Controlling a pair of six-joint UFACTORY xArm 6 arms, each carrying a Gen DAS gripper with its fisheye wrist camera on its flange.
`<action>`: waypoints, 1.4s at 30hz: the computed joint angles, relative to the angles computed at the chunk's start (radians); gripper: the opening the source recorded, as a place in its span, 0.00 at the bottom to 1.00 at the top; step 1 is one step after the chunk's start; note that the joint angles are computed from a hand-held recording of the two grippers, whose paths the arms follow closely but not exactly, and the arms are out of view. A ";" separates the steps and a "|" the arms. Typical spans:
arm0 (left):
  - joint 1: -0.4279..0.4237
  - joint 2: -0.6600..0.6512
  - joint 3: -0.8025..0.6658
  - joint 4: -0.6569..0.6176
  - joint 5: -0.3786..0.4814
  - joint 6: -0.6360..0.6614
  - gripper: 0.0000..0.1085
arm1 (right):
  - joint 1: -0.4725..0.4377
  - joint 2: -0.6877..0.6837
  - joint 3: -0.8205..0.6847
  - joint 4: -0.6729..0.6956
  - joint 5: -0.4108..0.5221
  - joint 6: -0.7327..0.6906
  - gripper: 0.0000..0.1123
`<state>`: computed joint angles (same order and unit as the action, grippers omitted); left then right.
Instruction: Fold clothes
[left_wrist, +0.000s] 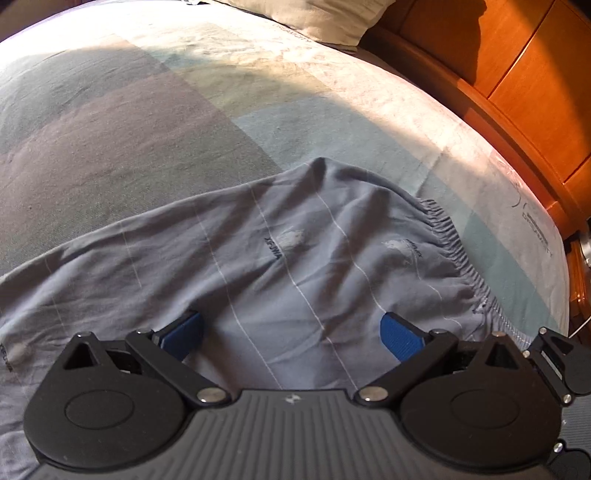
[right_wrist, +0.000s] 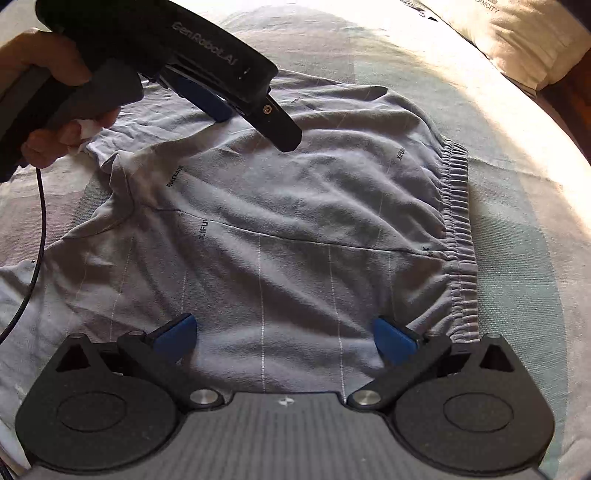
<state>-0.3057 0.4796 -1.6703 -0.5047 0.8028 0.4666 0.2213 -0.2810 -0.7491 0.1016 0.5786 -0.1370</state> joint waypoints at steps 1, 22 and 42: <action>0.007 0.023 -0.033 0.002 0.005 0.000 0.93 | 0.001 -0.002 0.002 -0.001 -0.003 0.003 0.92; -0.004 0.391 -0.709 0.089 0.380 -0.078 0.94 | 0.020 -0.030 0.010 -0.135 0.014 0.222 0.92; -0.007 -0.060 -0.049 0.216 0.156 0.136 0.93 | -0.029 -0.375 0.233 0.028 0.124 -0.118 0.92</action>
<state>-0.3130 0.4192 -1.7189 -0.2883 0.9591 0.6031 0.1928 -0.6558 -0.5161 0.1296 0.7026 -0.2549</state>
